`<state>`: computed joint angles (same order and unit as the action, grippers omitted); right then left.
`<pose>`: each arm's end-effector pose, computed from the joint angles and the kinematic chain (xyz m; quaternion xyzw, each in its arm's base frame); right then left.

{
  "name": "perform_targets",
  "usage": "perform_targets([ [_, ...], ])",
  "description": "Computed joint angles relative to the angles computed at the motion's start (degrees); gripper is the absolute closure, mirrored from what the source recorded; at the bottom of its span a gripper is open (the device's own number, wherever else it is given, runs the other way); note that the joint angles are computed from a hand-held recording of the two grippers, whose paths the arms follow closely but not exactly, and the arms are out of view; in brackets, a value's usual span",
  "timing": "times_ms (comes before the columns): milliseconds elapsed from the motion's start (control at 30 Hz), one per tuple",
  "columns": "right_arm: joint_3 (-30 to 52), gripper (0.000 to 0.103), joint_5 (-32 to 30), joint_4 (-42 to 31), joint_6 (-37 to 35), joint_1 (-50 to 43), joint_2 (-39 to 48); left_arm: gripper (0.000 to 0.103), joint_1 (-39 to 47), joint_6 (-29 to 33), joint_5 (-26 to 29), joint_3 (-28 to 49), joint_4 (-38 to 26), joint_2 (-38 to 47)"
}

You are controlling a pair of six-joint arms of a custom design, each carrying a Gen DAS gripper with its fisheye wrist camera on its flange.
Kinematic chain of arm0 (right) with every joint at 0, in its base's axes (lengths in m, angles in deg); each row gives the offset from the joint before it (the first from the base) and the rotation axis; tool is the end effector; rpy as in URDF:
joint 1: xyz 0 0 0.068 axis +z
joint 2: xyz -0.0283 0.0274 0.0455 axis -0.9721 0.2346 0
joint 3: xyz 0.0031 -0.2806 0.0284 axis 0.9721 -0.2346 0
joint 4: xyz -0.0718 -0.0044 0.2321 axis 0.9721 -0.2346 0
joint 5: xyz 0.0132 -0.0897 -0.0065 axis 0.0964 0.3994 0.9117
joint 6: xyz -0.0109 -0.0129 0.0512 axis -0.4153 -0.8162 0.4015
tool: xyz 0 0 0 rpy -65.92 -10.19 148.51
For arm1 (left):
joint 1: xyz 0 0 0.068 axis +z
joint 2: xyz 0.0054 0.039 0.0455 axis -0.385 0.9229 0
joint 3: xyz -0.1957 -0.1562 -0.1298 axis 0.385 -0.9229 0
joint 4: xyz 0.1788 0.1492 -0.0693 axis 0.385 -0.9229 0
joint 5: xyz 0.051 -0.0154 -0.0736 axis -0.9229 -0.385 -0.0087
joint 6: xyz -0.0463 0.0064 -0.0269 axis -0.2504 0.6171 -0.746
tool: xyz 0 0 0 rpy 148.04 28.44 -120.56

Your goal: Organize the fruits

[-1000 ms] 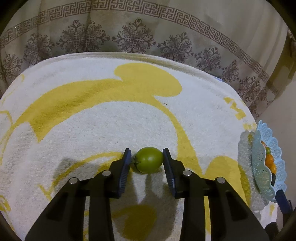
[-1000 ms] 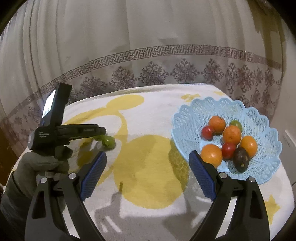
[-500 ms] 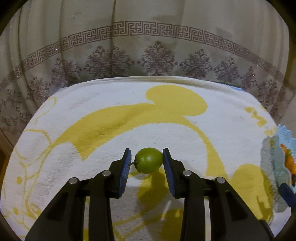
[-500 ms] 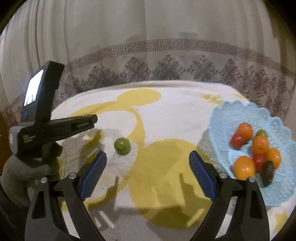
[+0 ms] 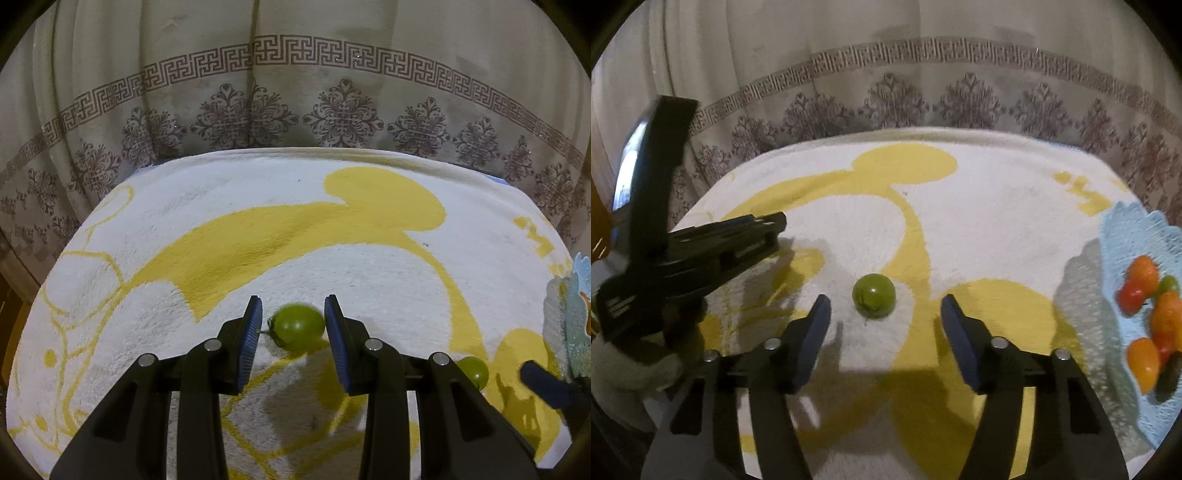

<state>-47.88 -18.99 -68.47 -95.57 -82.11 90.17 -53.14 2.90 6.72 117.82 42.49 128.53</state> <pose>0.2865 -0.0099 0.1460 -0.2196 0.8849 0.1684 0.3747 0.2941 -0.1493 0.1861 -0.1751 0.9030 0.0764 0.3847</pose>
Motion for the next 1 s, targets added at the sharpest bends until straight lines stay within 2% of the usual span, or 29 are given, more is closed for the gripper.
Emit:
perform_targets([
  [233,1.91,0.042,2.88,0.33,2.68,3.51,3.56,0.068,0.05,-0.80,0.05,0.34,-0.41,0.41],
  [433,1.81,0.055,5.61,3.67,4.38,6.07,5.34,0.068,0.67,-1.08,0.68,-0.11,-0.05,-0.20],
  [567,2.56,0.068,6.83,4.20,5.22,6.50,6.18,0.068,0.88,-1.21,1.09,-0.17,0.08,-0.40],
  [667,2.13,0.073,6.59,3.86,4.88,6.08,5.47,0.068,0.45,-0.90,0.90,-0.33,0.32,-0.67],
  [1000,-0.60,0.073,2.45,0.76,4.30,2.24,-0.58,0.068,-1.87,-0.45,-0.81,0.09,-0.06,-3.20],
])
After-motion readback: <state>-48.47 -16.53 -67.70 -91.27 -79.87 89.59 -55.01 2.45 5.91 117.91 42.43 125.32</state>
